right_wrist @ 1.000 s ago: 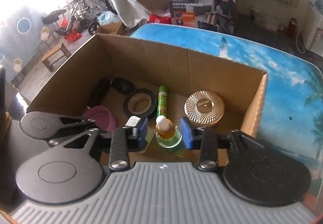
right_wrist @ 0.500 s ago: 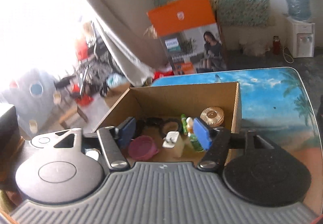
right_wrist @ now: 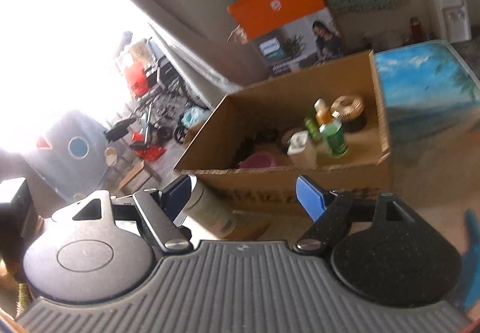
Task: Organize rigid objects
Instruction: 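Move the right gripper to the white supplement jar, then grasp the white supplement jar with the right gripper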
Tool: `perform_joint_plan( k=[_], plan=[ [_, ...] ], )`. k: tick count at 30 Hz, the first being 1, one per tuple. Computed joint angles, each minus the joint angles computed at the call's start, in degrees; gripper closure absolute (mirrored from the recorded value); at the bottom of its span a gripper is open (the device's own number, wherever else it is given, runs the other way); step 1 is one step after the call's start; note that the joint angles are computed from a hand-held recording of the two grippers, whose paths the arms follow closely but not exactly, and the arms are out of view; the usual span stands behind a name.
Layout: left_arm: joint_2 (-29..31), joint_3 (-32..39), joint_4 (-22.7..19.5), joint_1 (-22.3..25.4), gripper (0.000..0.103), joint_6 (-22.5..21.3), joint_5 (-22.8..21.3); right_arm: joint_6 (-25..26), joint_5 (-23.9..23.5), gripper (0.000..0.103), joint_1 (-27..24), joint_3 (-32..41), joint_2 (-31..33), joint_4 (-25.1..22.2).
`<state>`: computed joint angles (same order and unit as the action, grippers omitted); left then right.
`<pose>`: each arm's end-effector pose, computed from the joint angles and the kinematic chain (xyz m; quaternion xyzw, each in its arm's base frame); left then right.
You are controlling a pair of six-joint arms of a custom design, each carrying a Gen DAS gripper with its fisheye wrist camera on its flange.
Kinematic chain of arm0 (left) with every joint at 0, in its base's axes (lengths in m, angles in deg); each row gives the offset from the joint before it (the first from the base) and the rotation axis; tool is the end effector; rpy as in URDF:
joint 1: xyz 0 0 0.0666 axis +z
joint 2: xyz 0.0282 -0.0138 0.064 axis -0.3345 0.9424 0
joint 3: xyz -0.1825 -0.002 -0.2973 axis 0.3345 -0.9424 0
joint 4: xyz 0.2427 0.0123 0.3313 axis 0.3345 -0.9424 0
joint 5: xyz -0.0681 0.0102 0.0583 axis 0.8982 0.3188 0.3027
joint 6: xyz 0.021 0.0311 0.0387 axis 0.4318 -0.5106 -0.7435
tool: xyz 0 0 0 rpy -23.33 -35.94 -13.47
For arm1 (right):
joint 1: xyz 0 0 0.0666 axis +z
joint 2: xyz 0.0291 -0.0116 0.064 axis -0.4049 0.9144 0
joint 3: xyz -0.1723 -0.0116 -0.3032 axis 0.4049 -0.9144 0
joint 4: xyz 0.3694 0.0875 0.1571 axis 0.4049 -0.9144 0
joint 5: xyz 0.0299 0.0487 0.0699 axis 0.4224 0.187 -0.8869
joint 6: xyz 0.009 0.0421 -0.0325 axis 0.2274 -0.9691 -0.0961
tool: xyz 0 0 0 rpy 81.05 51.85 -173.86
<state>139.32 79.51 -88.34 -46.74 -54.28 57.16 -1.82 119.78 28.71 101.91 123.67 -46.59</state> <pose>0.3898 -0.2135 0.3638 0.4192 0.7953 -0.1717 0.4029 0.2259 0.2557 0.3753 0.2510 0.8251 0.1712 0.4764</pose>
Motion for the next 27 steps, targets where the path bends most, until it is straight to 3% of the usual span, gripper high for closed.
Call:
perform_joint_plan(
  k=[9, 12, 15, 27],
  plan=[
    [3.6, -1.1, 5.7, 1.5, 0.007, 1.2, -4.2, 6.3, -13.1, 0.026, -5.3, 4.8, 10.1, 8.9],
    [5.6, -1.0, 8.7, 0.9, 0.012, 0.7, -6.8, 7.8, -17.1, 0.026, -7.5, 6.8, 14.0, 11.4],
    [7.4, -0.4, 9.6, 1.1, 0.02, 0.7, -6.5, 8.0, -20.6, 0.028, -9.3, 8.7, 17.8, 13.1],
    [9.8, 0.9, 9.1, 1.7, 0.047, 1.0, -3.1, 9.1, -26.6, 0.055, -13.6, 13.4, 25.6, 17.2]
  ],
)
